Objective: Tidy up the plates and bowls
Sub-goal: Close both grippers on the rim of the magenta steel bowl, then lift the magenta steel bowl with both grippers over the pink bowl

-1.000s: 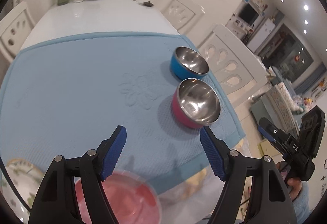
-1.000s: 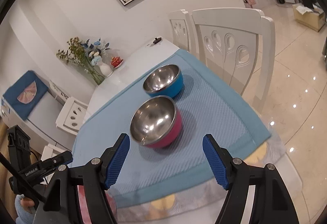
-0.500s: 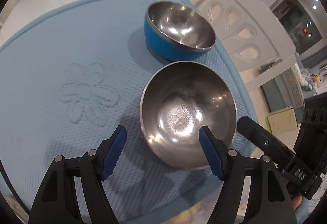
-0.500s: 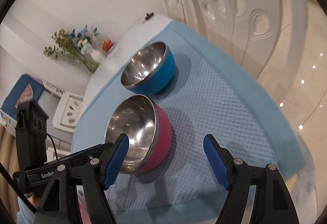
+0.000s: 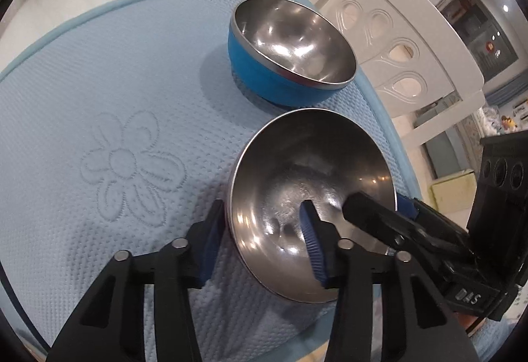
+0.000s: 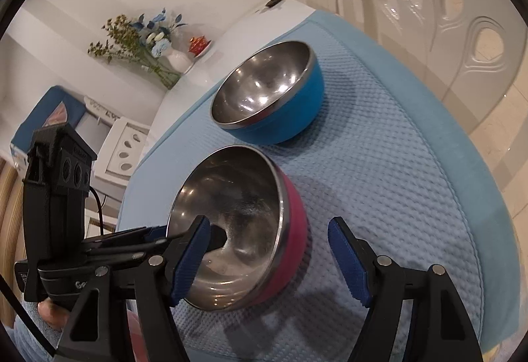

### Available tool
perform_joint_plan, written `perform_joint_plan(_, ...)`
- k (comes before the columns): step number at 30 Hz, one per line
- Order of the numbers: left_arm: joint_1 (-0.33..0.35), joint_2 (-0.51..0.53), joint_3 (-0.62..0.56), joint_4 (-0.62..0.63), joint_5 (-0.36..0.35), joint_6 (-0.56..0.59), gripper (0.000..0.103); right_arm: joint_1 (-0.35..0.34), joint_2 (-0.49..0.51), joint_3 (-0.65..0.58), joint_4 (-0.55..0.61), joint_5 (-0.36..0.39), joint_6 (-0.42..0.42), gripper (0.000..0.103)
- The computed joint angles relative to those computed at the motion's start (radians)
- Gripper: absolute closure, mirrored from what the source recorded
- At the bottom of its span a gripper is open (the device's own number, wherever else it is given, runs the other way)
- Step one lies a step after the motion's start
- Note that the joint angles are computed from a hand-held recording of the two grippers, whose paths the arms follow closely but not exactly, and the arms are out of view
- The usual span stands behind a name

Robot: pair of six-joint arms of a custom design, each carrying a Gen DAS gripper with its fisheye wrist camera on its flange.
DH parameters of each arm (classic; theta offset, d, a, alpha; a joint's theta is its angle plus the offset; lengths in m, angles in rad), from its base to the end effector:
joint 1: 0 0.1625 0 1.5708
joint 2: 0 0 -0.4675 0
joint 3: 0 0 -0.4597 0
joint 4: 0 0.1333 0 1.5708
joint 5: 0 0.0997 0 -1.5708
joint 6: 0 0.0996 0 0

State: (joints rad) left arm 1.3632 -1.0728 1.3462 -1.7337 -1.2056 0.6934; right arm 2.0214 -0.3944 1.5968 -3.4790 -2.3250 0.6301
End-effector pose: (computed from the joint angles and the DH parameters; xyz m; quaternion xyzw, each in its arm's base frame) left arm 0.0097 -0.7734 0.3456 0.4366 0.8795 0.0963 0.1629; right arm 0.3722 -0.6199 -0.0773 -0.2050 -0.8575 0.4533 0.1310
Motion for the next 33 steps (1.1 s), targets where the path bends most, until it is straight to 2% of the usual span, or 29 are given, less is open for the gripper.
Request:
perform_joint_plan(2,-0.003,-0.006,0.015,-0.022,0.007,0.026,0.064,-0.001,0.005,-0.007,0.005,-0.005,-0.001,0.046)
perform_joint_plan(6,-0.008,-0.023,0.038,-0.049,0.001,0.048,0.066,0.003,0.010,-0.023,0.041,-0.038,0.006,0.055)
perform_joint_plan(13,-0.022,-0.054,0.083,-0.072,0.017,0.081,0.066,0.019,0.004,-0.007,0.039,-0.084,0.037,0.055)
perform_joint_plan(23,-0.025,-0.117,0.114,-0.040,-0.031,0.110,0.066,0.075,0.015,-0.013,0.009,-0.173,0.070,0.055)
perform_joint_plan(33,-0.006,-0.167,0.096,-0.002,-0.076,0.115,0.067,0.148,0.057,-0.080,0.046,-0.238,0.094,0.055)
